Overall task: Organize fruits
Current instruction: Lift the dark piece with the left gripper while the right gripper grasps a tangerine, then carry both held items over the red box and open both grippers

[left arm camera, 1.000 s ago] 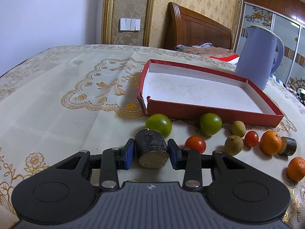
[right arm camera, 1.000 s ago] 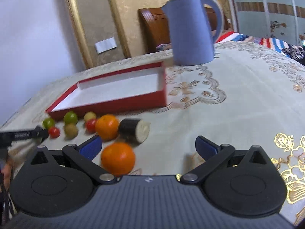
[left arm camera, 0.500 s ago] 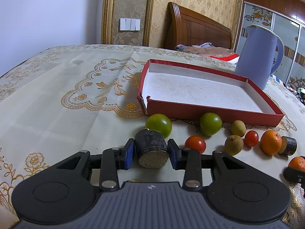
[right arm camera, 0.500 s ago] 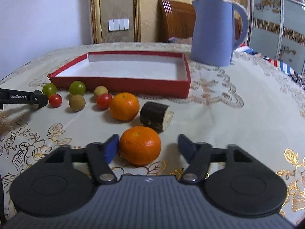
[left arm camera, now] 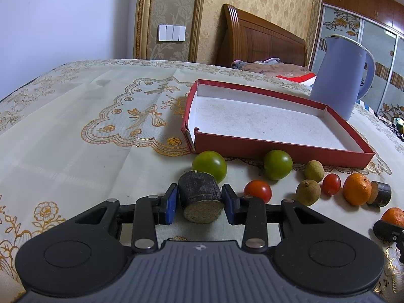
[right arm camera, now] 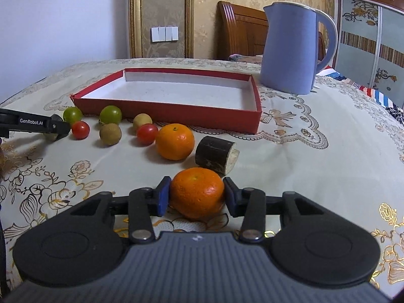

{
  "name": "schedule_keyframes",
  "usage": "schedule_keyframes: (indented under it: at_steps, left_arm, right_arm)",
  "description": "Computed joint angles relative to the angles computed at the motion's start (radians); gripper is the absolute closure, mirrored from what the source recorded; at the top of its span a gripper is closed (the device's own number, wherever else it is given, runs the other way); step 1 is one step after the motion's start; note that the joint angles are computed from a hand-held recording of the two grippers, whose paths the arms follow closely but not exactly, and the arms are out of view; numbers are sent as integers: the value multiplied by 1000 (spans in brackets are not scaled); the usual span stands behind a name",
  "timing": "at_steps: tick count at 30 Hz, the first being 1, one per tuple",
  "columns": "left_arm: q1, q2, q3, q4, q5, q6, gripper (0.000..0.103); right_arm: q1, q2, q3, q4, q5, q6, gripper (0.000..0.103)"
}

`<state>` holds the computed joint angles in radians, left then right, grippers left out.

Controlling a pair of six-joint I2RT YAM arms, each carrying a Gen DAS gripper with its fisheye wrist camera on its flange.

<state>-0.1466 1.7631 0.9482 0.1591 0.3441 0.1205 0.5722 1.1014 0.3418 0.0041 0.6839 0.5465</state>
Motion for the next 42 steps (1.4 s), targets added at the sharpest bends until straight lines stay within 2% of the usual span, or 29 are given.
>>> schedule_keyframes:
  at_steps: [14,23,30,34,42]
  left_arm:
    - [-36,-83,-68,-3,-18,16,67]
    - [-112,-88,10,-46,-60,15,67]
    - [-176,4,149,-93,-116,-7,67]
    - [-208,84,261,-133,-156,-24,67]
    - [-259,239,460,-184,-248,-53,67]
  right_arm:
    - [-27,-19,43,40,16,-78,62]
    - [-92,22,105,115,-1,-197,62]
    - [-215,138,182,212,-76,-298,62]
    - [-314,230,250,231,-178,-300,62]
    - [-430,436,406,247,-268,-323,62]
